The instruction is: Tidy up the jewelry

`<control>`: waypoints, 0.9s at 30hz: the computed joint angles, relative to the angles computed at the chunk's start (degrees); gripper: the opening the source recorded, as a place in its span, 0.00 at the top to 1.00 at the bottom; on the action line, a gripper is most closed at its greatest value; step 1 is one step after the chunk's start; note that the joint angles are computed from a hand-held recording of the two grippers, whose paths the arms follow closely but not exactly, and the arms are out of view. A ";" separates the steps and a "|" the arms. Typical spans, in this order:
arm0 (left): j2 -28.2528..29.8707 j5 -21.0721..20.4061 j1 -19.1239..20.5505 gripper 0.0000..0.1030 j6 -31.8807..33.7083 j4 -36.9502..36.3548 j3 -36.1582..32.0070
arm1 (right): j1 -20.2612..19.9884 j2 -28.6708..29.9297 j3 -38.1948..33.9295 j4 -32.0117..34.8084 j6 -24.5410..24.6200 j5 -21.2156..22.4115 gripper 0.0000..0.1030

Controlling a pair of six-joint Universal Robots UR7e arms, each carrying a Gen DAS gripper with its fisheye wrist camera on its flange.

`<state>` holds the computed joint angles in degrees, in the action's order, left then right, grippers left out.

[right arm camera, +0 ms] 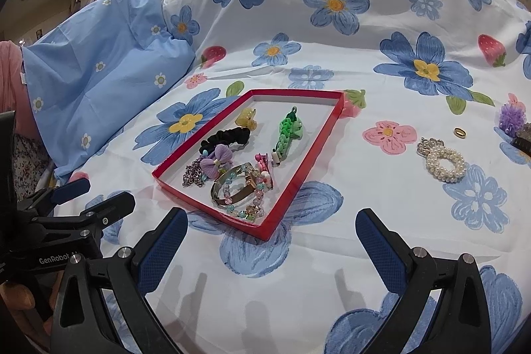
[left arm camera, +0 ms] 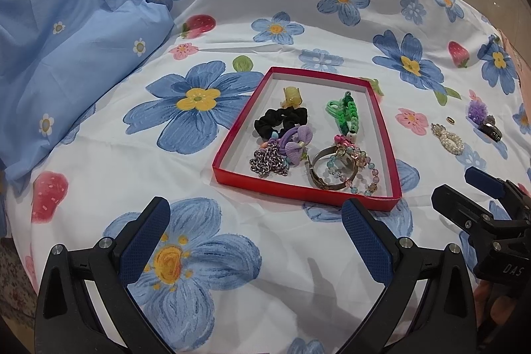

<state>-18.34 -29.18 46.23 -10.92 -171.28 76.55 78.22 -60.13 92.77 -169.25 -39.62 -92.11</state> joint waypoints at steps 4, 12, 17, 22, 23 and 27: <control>0.00 -0.07 -0.05 0.00 -0.04 -0.09 0.06 | -0.03 -0.02 0.12 -0.20 -0.05 0.07 0.01; 0.02 -0.32 -0.02 0.00 0.15 -0.07 -0.01 | 0.00 -0.04 0.01 -0.12 -0.28 0.20 0.01; 0.07 -0.25 -0.05 0.00 0.22 -0.19 0.02 | -0.01 -0.17 0.09 0.00 -0.17 0.41 0.01; 0.05 0.04 -0.11 0.00 -0.07 0.00 0.01 | 0.10 -0.21 0.16 -0.18 -0.30 0.27 0.01; 0.19 0.04 -0.07 0.00 0.22 -0.19 -0.12 | 0.06 -0.19 0.15 -0.11 -0.17 0.38 0.01; 0.47 -0.05 0.04 0.00 0.99 -0.58 -0.43 | 0.11 -0.18 0.11 -0.04 -0.14 0.26 0.01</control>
